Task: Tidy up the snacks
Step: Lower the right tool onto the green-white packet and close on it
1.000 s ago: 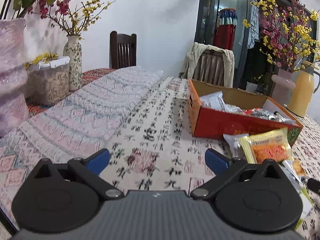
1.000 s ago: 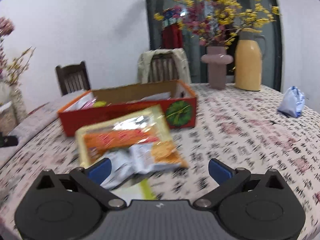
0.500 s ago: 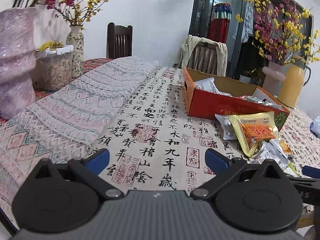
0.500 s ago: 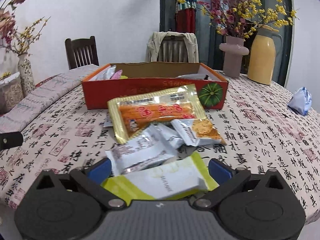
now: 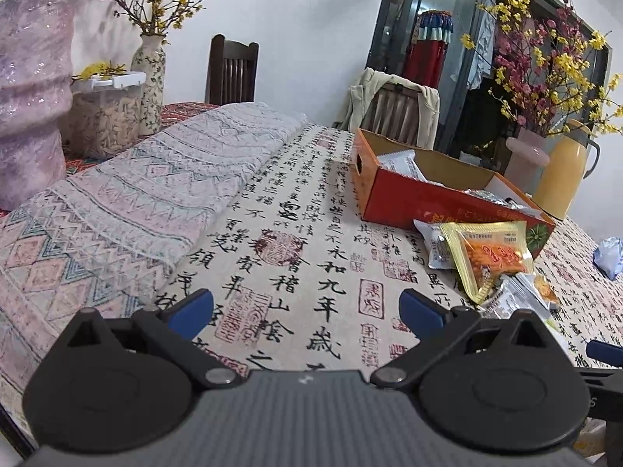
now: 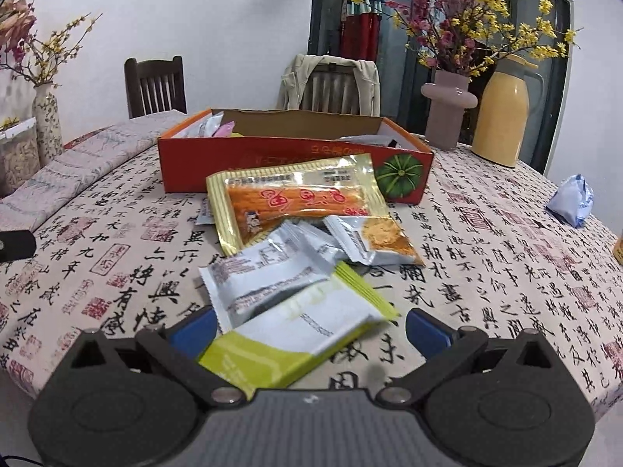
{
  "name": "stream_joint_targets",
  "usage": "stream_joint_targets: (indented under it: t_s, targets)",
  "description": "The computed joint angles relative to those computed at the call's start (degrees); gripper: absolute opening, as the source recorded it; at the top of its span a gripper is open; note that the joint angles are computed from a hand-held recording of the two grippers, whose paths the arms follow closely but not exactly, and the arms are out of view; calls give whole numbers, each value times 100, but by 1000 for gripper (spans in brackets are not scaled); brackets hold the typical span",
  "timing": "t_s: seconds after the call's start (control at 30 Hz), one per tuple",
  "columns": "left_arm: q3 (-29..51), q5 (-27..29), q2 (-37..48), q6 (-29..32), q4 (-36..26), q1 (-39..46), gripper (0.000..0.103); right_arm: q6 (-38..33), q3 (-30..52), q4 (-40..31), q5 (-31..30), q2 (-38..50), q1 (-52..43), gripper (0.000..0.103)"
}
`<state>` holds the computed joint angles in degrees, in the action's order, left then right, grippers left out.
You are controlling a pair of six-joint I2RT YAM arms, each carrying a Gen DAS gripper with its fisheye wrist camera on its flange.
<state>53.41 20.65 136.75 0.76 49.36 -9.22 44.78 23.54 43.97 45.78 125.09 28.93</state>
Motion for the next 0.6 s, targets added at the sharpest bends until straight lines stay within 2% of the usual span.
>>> stream_joint_targets:
  t_s: [0.23, 0.47, 0.6]
  targets:
    - [-106, 25, -23, -1, 147, -26, 103, 64, -220, 404, 139, 183, 124, 103]
    - [-162, 53, -18, 85, 148, -73, 103, 201, -580, 1051, -158, 349, 28, 88]
    - [-191, 32, -16, 145, 121, -156, 103, 290, -749, 1422, -316, 556, -133, 73]
